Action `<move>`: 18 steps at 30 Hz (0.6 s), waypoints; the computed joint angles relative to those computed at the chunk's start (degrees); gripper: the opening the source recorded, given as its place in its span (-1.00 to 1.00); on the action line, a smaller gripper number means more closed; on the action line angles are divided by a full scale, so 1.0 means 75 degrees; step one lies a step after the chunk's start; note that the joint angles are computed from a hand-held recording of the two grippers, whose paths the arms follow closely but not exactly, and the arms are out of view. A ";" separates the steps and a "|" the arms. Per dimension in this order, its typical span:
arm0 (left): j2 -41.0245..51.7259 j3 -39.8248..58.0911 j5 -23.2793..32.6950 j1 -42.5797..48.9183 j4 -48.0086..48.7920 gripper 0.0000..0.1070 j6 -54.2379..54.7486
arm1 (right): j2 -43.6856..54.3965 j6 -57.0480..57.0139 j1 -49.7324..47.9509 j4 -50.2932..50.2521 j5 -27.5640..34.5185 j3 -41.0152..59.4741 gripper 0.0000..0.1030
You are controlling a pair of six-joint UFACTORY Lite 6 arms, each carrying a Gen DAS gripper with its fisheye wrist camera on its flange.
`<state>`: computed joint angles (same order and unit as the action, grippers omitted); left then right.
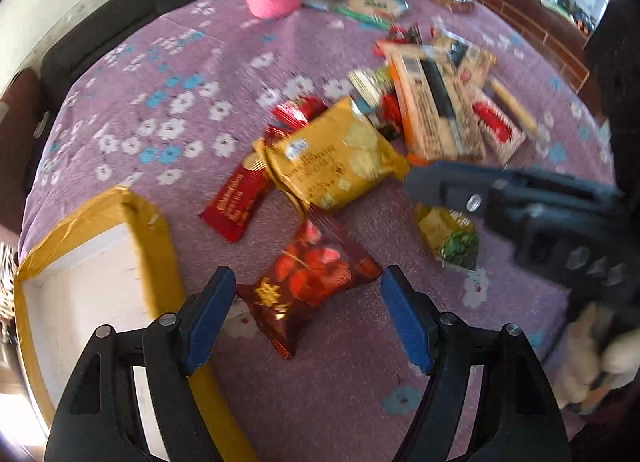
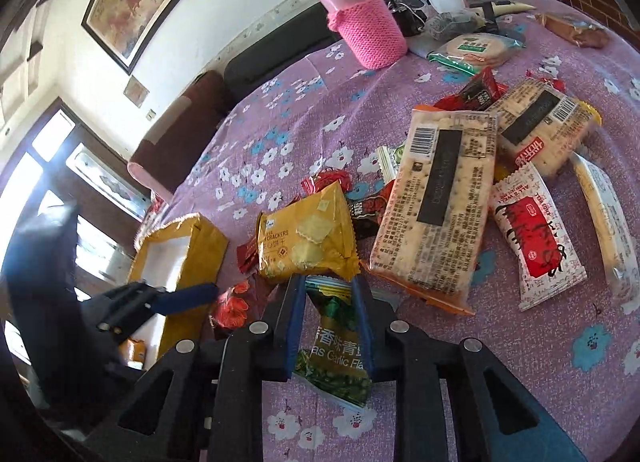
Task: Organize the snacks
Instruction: 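Grasp the red candy packet with the left gripper while the right grasps another pea bag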
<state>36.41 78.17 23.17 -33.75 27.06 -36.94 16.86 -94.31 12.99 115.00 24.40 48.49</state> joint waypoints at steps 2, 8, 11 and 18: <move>0.0261 0.0201 0.0183 -0.0125 0.0422 0.34 -0.0375 | 0.0073 0.0139 -0.0087 -0.0127 0.0168 0.0022 -0.54; 0.0154 0.0004 0.0118 -0.0298 0.1397 0.00 -0.1514 | 0.0055 0.0305 -0.0240 -0.0345 0.0363 0.0010 -0.55; -0.0133 -0.0340 -0.0066 -0.0396 0.1972 -0.01 -0.2320 | 0.0188 0.0555 -0.0376 -0.0615 0.0607 0.0079 -0.55; -0.2133 -0.2156 -0.0283 -0.0590 0.3262 -0.01 -0.4157 | -0.0190 0.0094 -0.0461 -0.0280 0.0922 -0.0225 -0.80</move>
<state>20.41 62.00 21.04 -38.17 51.52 -68.12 15.43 -93.61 9.54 112.90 31.32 46.81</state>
